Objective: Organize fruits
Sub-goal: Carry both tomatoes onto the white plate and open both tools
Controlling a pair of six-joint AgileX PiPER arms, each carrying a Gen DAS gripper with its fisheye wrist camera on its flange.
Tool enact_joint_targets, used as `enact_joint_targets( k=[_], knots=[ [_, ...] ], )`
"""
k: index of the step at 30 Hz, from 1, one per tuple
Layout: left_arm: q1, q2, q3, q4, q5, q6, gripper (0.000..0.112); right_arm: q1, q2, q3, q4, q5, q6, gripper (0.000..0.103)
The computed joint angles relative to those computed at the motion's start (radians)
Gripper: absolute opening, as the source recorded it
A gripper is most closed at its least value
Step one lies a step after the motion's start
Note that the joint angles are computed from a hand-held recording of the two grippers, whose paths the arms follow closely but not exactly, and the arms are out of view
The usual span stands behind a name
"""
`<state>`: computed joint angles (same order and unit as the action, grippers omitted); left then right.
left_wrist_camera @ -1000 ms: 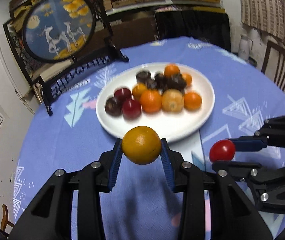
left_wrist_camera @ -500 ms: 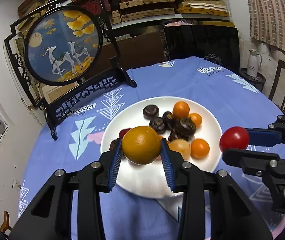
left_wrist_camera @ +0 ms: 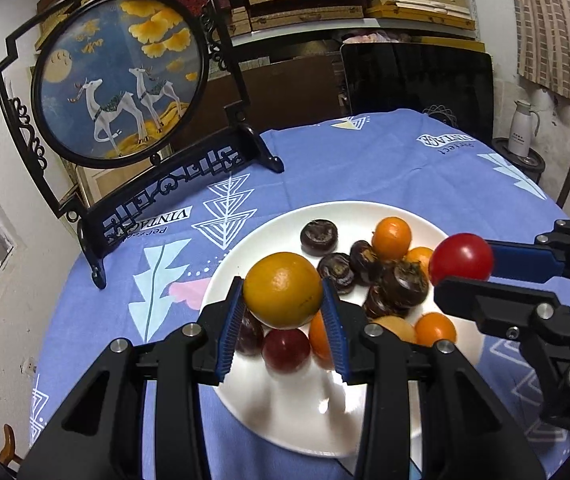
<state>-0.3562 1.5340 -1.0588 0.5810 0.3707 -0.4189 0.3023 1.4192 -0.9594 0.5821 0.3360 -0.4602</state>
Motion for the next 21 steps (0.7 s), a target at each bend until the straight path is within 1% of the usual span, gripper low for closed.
enact_joint_targets(
  k=[9, 14, 16, 17, 18, 19, 20, 21],
  knots=[
    [0.026, 0.079, -0.072, -0.023, -0.003, 0.018, 0.037, -0.020, 0.108, -0.092, 0.026, 0.003, -0.021, 0.029],
    [0.032, 0.115, -0.097, -0.023, 0.006, 0.017, 0.037, -0.028, 0.160, -0.135, 0.022, 0.009, -0.011, 0.029],
    [0.032, 0.127, -0.102, -0.016, 0.008, 0.014, 0.038, -0.027, 0.180, -0.152, -0.004, 0.009, 0.013, 0.029],
    [0.034, 0.132, -0.105, -0.019, 0.009, 0.018, 0.039, -0.026, 0.190, -0.163, -0.016, 0.017, 0.021, 0.030],
    [0.034, 0.132, -0.101, 0.001, 0.002, -0.003, 0.044, -0.020, 0.196, -0.170, -0.061, 0.014, 0.066, 0.035],
    [0.033, 0.131, -0.097, 0.029, -0.001, -0.034, 0.049, -0.018, 0.193, -0.166, -0.072, 0.001, 0.087, 0.040],
    [0.034, 0.124, -0.090, 0.053, -0.006, -0.062, 0.059, -0.021, 0.183, -0.156, -0.043, -0.011, 0.070, 0.046],
    [0.036, 0.119, -0.085, 0.062, -0.012, -0.073, 0.063, -0.026, 0.170, -0.145, -0.001, -0.016, 0.040, 0.048]
  ],
)
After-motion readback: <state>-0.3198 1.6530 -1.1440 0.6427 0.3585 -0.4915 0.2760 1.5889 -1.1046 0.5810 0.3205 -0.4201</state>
